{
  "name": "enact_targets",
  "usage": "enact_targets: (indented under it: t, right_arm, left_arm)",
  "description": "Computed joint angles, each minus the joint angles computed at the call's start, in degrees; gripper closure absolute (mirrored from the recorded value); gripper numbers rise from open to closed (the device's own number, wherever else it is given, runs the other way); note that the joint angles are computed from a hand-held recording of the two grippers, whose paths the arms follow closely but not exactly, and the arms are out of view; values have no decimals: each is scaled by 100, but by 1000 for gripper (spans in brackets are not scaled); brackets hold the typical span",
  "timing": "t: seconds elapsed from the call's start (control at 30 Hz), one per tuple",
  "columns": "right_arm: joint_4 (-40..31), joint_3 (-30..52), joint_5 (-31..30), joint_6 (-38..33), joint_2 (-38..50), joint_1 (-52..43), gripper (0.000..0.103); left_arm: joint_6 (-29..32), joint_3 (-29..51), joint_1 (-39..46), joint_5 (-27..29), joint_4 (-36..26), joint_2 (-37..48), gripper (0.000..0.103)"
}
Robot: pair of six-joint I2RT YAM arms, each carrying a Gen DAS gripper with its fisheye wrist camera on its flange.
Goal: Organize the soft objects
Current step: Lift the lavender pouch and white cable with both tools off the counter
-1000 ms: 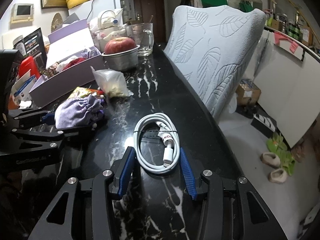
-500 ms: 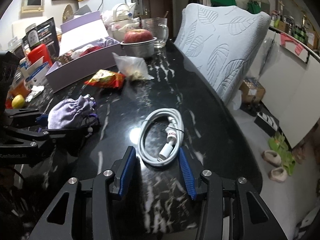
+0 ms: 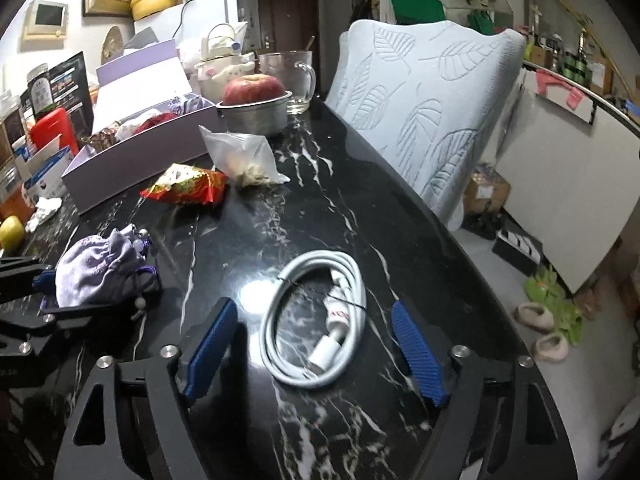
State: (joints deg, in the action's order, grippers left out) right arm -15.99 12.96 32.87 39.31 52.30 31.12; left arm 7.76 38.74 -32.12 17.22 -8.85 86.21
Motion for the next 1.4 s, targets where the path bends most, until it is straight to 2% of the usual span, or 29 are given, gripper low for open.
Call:
enact_targets:
  t: [0.13,0.33,0.5,0.6,0.67,0.7,0.8,0.97,1.2,1.4]
  right_arm:
    - [141,5,227,52,226,91,21]
    - [360,-155,491,121,212,273,21]
    - [428,-199,571,144,213,330,21]
    - [420,-214,615,172,210,381,25]
    - [398,-204,656,167,204,417,53]
    - [348,-190,713,199,181,451,53]
    - [340,-198,584,59,80,346,53]
    - [362,-323,466,-5,-207,310,53]
    - [-5,-434,16,192,-1016,308,53]
    - [-452,-283,348,613,-1165,893,53]
  left_arm:
    - [8,61,-30,-74,31,78,54]
    - [60,86,-264,-543,199,169,51]
    - [38,168,-336,-665,275,304,37]
    - [30,143,-312,-626,434,355,37]
    - [-9,133,-299,-666,504,372,40]
    - [-16,89,-329,-799,588,352,51]
    - [43,11,-289,-764,691,318,55]
    - [20,-41,-144,-473,618,239,55]
    - [-32,-187,-12,-245,492,20,55]
    - [-46,-473,150,-199,466,-457,55]
